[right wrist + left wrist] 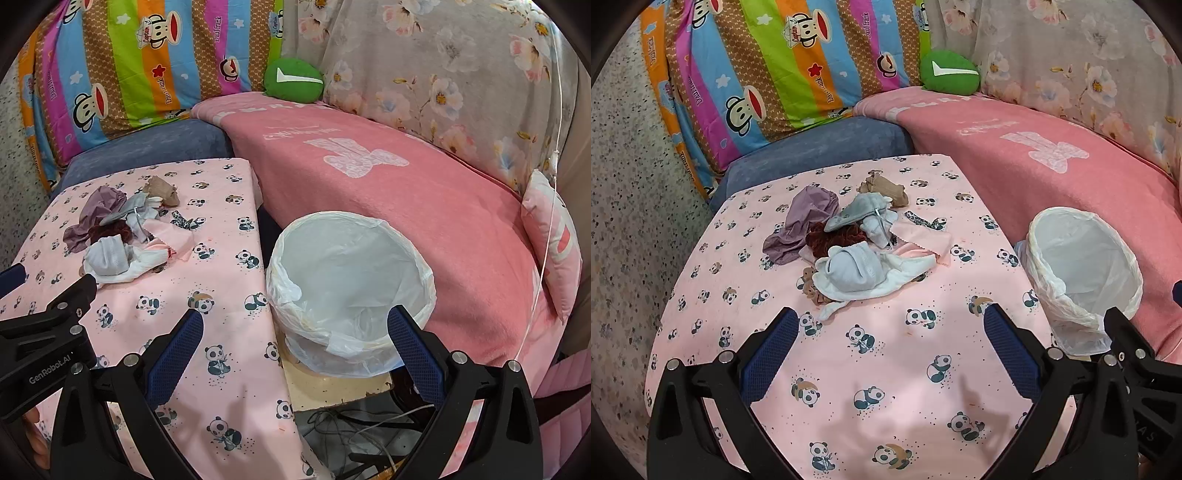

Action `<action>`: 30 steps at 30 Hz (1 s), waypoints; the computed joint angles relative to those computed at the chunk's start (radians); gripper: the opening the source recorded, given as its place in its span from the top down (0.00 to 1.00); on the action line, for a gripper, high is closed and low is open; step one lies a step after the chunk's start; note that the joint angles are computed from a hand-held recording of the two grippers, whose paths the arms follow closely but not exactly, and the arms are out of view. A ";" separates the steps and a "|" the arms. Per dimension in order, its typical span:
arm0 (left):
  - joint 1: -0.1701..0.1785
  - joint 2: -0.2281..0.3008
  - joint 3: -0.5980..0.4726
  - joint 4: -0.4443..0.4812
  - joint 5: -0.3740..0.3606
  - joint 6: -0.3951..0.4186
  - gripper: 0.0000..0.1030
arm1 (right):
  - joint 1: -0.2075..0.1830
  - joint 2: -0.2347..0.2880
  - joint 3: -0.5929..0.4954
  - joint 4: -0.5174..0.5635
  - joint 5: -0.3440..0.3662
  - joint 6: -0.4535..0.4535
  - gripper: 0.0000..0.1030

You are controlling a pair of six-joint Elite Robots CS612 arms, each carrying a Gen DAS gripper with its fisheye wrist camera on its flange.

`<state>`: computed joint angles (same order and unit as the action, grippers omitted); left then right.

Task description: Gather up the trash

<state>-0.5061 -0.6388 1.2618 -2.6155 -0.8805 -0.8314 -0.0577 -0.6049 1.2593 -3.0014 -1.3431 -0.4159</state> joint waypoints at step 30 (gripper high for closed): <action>-0.009 0.000 -0.002 -0.020 0.017 0.014 0.07 | -0.010 -0.008 0.005 -0.019 -0.010 0.019 0.05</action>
<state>-0.5148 -0.6386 1.2602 -2.6359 -0.8638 -0.8174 -0.0672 -0.6134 1.2639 -3.0207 -1.3526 -0.3968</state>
